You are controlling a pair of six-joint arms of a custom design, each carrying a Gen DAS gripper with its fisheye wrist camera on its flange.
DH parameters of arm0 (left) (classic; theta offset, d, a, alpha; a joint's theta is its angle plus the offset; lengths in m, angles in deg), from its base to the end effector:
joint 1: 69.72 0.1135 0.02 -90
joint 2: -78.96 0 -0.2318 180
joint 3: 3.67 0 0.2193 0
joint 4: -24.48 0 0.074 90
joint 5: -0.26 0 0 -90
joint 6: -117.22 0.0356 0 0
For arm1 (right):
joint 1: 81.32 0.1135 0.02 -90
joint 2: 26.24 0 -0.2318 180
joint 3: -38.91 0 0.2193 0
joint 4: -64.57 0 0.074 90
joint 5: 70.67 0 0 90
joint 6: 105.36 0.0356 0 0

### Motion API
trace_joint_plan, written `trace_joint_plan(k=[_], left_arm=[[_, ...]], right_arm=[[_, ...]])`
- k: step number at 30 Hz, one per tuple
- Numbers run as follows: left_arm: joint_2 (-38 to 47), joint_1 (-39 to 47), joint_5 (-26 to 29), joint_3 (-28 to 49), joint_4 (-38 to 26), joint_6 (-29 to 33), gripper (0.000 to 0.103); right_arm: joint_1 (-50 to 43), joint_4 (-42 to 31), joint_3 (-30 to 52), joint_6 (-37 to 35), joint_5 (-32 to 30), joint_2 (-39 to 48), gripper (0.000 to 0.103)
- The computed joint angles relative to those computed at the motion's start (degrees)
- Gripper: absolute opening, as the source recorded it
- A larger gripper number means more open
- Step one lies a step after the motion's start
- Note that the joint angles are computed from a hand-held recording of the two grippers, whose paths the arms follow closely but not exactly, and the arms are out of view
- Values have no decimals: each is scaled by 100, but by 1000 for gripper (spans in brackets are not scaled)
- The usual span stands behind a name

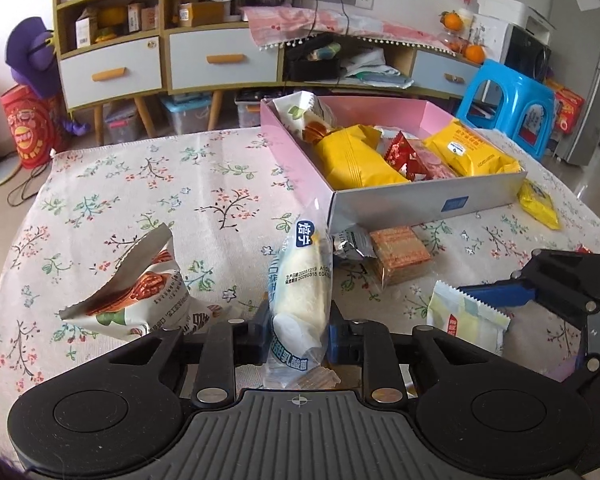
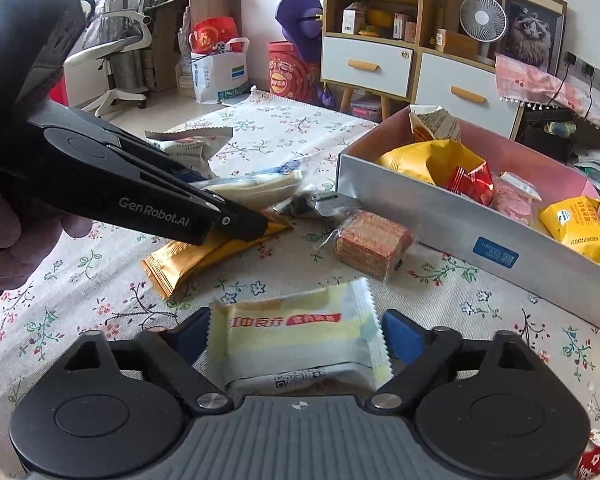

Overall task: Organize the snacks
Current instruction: 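Grasp the long white bread bag with left tool while right tool grasps white biscuit packet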

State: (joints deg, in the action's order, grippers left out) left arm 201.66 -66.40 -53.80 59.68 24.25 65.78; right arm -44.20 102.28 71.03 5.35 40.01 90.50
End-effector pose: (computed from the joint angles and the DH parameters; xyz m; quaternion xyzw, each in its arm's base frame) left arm 0.3098 -0.0030 0.0312 0.3550 0.8503 -0.1889 0.3395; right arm 0.1815 0.1216 0.0238 -0.0653 0.9151 0.0285 0.3970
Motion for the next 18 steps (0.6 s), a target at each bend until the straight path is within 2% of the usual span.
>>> trace_joint_plan(k=[7, 18], left_arm=[[-98, -4, -35, -119, 137, -98, 19], [-370, 51, -88, -275, 100, -118, 18]], right_arm=[[-7, -62, -20, -109, -33, -147, 60], [36, -338, -55, -144, -14, -484, 55]])
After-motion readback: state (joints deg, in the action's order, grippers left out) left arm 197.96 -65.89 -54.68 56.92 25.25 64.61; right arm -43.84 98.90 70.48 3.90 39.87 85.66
